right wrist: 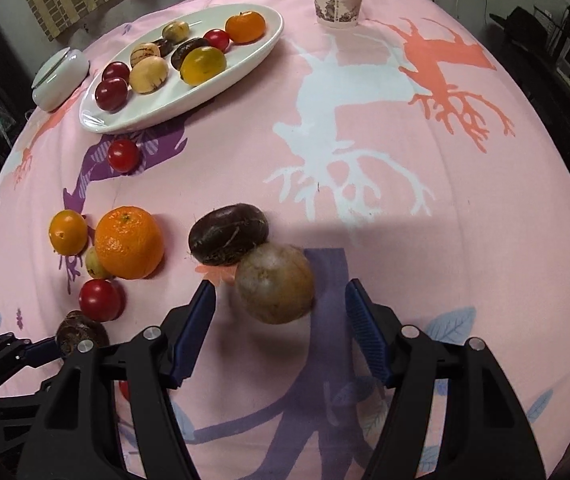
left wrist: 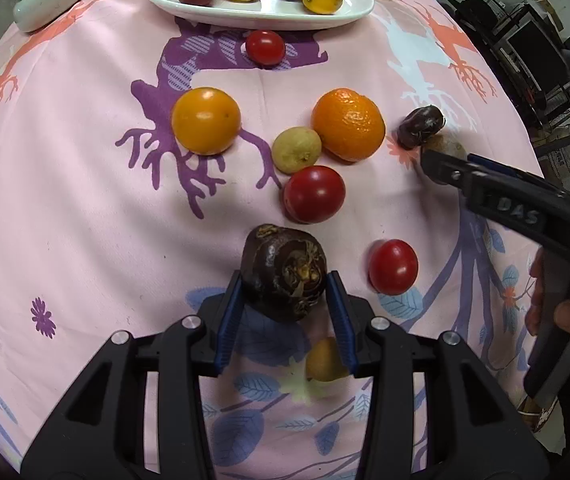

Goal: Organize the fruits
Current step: 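Carry the mangosteen to the plate with the left tool while the right tool carries the brown fruit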

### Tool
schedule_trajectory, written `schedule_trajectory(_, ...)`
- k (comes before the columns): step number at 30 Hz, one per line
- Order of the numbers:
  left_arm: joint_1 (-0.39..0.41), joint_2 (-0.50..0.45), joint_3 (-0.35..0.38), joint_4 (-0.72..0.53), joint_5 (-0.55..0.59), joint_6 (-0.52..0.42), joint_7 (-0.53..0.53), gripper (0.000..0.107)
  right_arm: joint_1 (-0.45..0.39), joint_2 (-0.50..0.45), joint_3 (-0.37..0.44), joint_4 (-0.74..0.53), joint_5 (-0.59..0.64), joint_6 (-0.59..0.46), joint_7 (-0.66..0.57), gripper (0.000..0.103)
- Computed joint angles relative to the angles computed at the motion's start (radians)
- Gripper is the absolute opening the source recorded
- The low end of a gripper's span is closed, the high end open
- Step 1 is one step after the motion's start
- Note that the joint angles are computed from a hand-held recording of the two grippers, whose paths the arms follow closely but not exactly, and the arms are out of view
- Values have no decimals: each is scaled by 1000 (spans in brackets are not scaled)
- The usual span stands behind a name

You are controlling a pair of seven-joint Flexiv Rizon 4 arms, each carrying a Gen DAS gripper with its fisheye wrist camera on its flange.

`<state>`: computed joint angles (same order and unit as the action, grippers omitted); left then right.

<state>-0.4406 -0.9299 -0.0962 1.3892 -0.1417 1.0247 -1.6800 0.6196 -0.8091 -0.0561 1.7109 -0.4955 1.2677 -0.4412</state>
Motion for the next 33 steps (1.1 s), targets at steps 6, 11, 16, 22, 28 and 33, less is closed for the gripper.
schedule_trajectory(6, 9, 21, 1, 29, -9, 3, -22, 42, -10, 23, 10, 33, 8, 35, -6, 38)
schedule_trajectory(11, 33, 44, -16, 68, -27, 38, -17, 42, 0, 73, -4, 106, 31, 117, 21, 39)
schedule_trajectory(16, 35, 84, -7, 102, -14, 80, -12, 42, 40, 120, -48, 166, 37, 181, 57, 39)
schedule_trajectory(22, 49, 116, -4, 105, -17, 120, -3, 42, 55, 136, -69, 166, 51, 245, 57, 39)
schedule_trajectory(28, 56, 97, -4, 26, -23, 107, 15, 42, 22, 112, -32, 83, 69, 250, -9, 39)
schedule_trajectory(33, 45, 29, 14, -129, -17, 62, 19, 42, -38, 56, 35, -51, 94, 213, -84, 39)
